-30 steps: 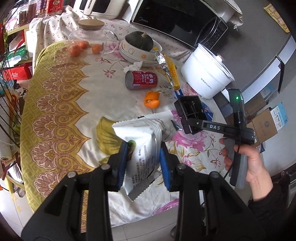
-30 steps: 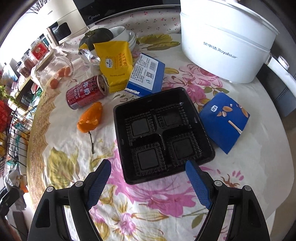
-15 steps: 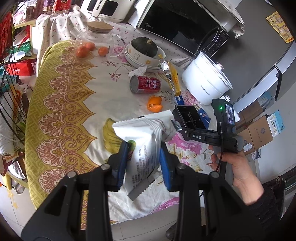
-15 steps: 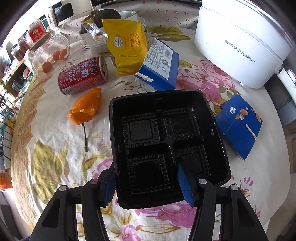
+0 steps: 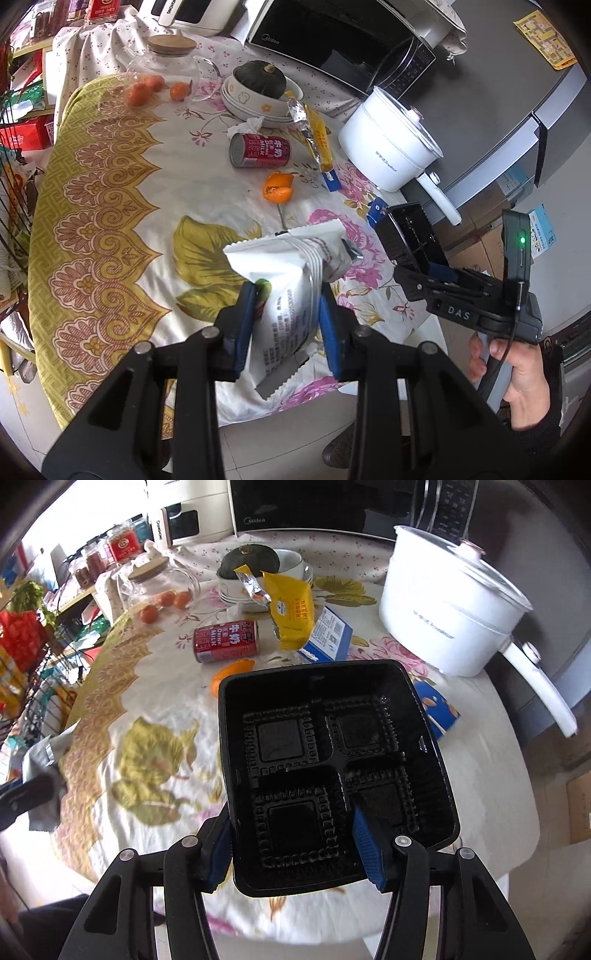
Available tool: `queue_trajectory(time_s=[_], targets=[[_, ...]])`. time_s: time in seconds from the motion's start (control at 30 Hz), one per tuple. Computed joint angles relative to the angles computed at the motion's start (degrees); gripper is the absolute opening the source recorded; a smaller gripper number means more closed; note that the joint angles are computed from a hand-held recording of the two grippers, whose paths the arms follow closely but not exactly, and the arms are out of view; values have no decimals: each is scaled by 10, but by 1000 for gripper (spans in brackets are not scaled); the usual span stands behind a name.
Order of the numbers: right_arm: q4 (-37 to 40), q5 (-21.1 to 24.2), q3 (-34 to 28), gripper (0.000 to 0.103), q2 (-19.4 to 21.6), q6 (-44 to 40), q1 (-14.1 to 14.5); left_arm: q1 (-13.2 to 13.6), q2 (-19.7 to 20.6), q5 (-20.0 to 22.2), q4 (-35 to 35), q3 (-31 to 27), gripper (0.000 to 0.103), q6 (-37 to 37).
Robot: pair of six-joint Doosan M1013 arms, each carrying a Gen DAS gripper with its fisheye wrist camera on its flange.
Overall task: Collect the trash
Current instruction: 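Carry the wrapper to the bin and release it with the left tool while the right tool carries the tray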
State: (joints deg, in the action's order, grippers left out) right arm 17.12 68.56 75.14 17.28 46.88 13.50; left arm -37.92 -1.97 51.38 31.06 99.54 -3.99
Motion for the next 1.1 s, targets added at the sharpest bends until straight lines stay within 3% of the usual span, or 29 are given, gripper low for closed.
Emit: queue_trajectory(time_s=[0.5,0.6,1.1], targets=[[9,-20,50,59,-32,1,-98,-10,51,-19,-40,-45,35,70],[-22,-3,46,59,-23,32,-111,-12,63,-19,-46,-57,35,86],[-9,15,26,59,1,30,-185,-16,138,-22,-101,-131,36,196]])
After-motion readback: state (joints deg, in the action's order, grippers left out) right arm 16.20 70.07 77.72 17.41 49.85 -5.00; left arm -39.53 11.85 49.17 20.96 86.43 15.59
